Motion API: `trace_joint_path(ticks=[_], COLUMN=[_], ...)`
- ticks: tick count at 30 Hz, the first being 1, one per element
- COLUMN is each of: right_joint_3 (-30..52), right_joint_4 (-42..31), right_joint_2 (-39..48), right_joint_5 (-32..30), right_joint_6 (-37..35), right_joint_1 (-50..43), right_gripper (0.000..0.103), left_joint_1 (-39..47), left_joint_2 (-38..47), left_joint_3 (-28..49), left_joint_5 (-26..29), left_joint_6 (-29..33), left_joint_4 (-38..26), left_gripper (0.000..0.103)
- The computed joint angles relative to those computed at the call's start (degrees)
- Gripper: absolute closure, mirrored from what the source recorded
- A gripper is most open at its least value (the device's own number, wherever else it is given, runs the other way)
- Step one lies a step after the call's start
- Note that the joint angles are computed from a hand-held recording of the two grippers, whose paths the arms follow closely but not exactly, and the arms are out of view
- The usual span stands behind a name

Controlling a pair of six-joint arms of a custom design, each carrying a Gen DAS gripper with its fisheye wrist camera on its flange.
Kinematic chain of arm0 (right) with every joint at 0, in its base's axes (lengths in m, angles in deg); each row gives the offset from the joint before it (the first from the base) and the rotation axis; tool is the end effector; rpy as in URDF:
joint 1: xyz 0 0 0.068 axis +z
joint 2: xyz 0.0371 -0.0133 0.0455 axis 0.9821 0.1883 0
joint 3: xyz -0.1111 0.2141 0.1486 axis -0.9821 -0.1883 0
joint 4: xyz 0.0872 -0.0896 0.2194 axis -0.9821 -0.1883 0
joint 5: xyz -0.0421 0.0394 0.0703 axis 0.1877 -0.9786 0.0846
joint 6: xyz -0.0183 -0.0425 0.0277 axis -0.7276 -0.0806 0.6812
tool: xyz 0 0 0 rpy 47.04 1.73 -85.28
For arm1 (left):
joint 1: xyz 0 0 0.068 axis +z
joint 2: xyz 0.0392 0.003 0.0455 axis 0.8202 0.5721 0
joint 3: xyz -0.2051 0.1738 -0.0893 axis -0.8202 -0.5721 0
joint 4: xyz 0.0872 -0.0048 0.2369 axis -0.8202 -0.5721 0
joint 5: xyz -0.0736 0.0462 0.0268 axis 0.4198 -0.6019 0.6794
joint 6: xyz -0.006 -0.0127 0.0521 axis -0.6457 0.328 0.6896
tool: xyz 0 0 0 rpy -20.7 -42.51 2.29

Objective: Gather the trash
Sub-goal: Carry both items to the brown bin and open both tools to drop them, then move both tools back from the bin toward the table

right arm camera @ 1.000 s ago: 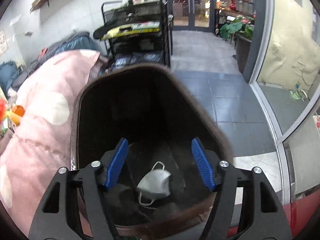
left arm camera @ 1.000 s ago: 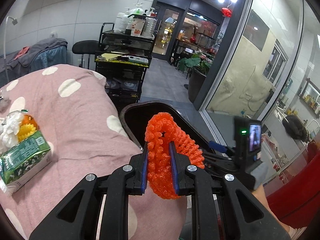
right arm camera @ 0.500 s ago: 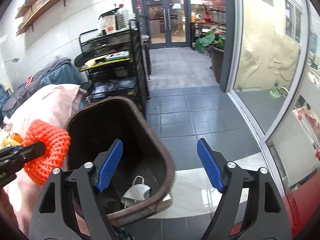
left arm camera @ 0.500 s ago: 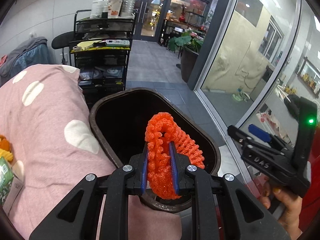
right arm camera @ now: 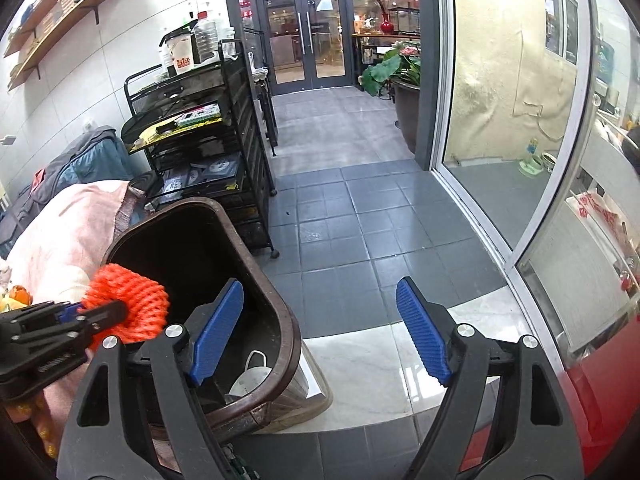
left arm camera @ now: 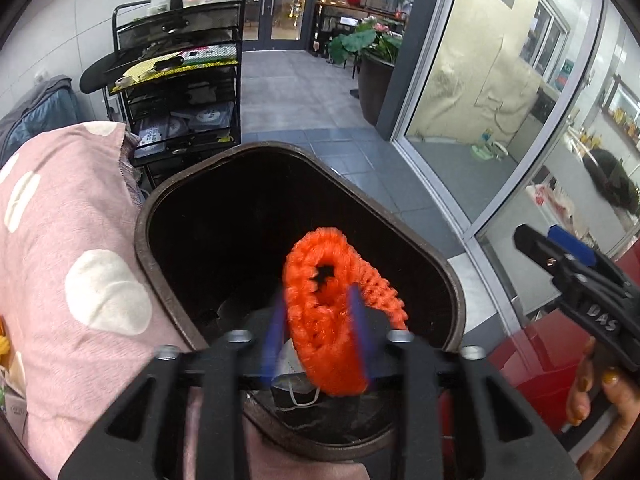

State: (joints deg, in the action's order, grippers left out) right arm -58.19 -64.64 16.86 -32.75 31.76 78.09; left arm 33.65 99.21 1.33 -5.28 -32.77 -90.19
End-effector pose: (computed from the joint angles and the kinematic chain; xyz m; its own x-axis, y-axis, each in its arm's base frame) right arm 0.1576 -0.0116 0.2020 -0.5762 0.3860 -0.7204 0.4488 0.8861 0.1158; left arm 0.2409 -0.1045 0.2094 -0.6834 0.4238 -0.5944 0.5972 0.7928 -0.1214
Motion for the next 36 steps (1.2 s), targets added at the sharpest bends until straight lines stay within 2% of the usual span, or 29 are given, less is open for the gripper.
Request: trace_joint_path(ticks=[1, 2, 6, 8, 10, 14, 19, 24, 29, 36], right_joint_3=[-0.1, -0.1, -0.4, -0.5, -0.8, -0.6, -0.3, 0.1, 0.9, 2.5], right_joint_4=[0.1, 0.1, 0.5, 0.8, 1.4, 1.9, 1.7, 1.1, 1.0, 2.9], right_joint_2=[-0.1, -0.3, -0.4, -0.4, -0.6, -0.1, -0.5, -1.2, -0.7, 1.8], right_joint_5=[-0.2, -0.2, -0.8, -1.6, -2.2, -2.2, -1.6, -1.6, -0.8, 1.8], right_joint_6=[-0.2, -0.3, -0.4, -0.2, -0.1, 0.4, 1.3, 2.3, 3.9, 7.1], right_joint_1=[-0.4, -0.7, -1.8, -2.5, -2.9, -2.2, -0.7, 1.0, 4.8, 15.0], right_gripper=[0.022, 0.02, 0.019, 0.012, 0.012, 0.01, 0.01, 0.009, 0.009, 0.009], left_joint_1=[-0.3, -0.6, -0.5, -0.2, 0.2, 0.5, -0.1, 3.0, 7.9, 19.8], left_joint_2=[-0.1, -0.3, -1.6, -2.8, -3.9, -6.4, -10.1, -13.1, -18.5, -29.3], left_joint_3=[-0.4, -1.1, -2.5, -3.4, -4.0, -5.3, -6.9, -7.0, -7.7, -10.0], left_joint_5=[-0.9, -1.4, -1.3, -1.2, -0.9, -0.8, -3.8, -3.2, -0.2, 8.9], left_joint_6=[0.0, -0.2, 1.0, 1.3, 1.3, 1.2, 2.6, 2.8, 4.5, 8.2], left_joint_4=[0.9, 2.0, 3.3, 4.1, 4.8, 5.5, 5.1, 1.7, -2.8, -7.1], left_gripper=[0.037, 0.027, 0.015, 0.011, 0.006, 0.006, 0.006, 0.006, 0.006, 0.006])
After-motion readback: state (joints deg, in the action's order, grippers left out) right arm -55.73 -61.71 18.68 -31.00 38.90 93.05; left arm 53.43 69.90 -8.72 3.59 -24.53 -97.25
